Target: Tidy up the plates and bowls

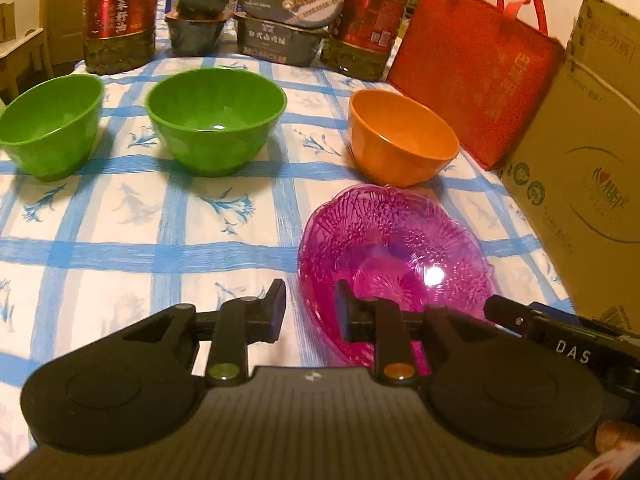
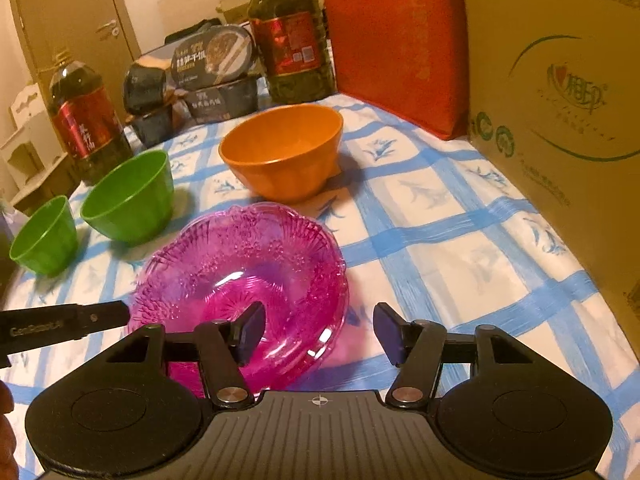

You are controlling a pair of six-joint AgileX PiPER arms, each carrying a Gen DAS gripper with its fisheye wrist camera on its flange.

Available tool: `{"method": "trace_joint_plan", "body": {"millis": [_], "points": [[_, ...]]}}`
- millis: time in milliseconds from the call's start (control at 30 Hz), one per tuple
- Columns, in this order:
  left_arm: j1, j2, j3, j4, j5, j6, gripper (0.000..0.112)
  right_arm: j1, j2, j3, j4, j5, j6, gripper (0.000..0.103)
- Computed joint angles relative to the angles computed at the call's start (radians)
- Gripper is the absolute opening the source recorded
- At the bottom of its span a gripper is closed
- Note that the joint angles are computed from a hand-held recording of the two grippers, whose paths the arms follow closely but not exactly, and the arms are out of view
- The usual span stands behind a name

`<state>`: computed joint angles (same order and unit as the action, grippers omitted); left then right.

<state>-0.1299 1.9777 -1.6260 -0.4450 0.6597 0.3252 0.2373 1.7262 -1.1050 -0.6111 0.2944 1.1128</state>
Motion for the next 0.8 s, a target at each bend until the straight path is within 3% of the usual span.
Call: {"method": "trace_joint_plan", "body": {"millis": [167, 433, 800], "points": [[0.036, -0.088, 0.095, -0.038, 0.005, 0.025, 0.031, 0.039, -0.089, 0.068, -0.05, 0.031, 0.094, 0.06], [0.098, -0.239, 0.259, -0.087, 0.007, 0.102, 0.032, 0.157, -0.201, 0.143, -0.101, 0.116, 0.212, 0.06], [0.196, -0.376, 0.395, -0.168, 0.042, 0.222, 0.035, 0.331, -0.262, 0.161, -0.141, 0.204, 0.32, 0.06]]}}
